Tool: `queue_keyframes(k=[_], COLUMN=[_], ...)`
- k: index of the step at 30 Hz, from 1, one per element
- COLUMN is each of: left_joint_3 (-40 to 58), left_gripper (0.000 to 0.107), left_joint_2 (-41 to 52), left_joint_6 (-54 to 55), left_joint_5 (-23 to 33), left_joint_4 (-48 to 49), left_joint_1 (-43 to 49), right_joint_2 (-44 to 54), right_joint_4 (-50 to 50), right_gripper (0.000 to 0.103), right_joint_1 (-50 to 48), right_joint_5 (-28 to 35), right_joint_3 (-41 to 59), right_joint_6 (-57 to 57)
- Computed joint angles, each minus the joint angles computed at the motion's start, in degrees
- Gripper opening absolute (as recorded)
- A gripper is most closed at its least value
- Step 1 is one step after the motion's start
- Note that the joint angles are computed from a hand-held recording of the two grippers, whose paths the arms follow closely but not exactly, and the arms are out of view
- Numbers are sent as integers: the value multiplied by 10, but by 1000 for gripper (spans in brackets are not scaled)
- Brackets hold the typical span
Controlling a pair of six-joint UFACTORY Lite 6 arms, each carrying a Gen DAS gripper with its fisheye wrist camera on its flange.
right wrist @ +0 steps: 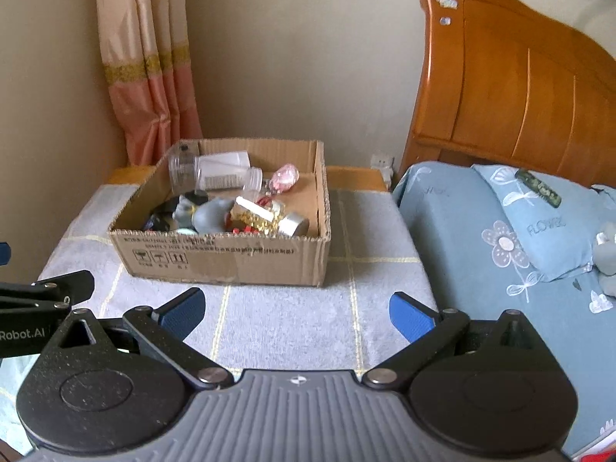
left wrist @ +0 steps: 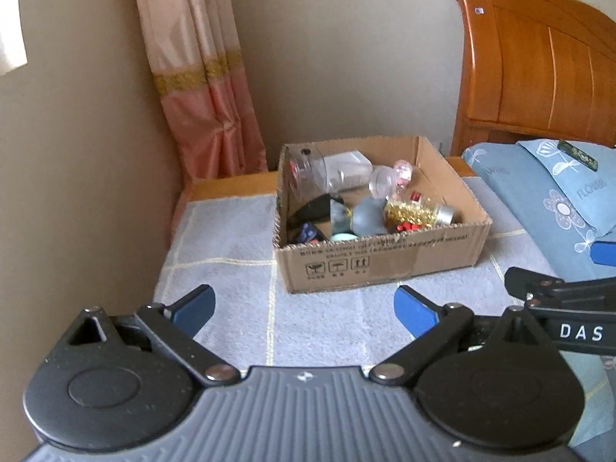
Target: Organize rigid objects
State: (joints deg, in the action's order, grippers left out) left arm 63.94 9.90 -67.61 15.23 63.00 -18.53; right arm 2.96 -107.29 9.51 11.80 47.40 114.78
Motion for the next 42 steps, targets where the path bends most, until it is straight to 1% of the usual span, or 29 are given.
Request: queue_keyframes(k=[6,8,22,42], left_joint_3=[3,7,9,4], left_gripper=[99,99,99,99], left_joint_2=[-2,1,-4,-13], left_joint_6=[-16,-7,-8,-6], left_joint_5=[10,13,23,23], left_joint_4=[15,5,9,9], left_joint_1=[-4,-3,-16,-15], right_joint_2=[-6,-1,0,-7], right_joint_4=[-1,4,-33,-61], right_gripper=[103,103,103,103], right_joint_1=[3,4,-4,-6], right_joint_5=[5,5,-4,-9], right_joint_3=[-4,-1,0,-4], right_joint_6=[3,-1,33,57])
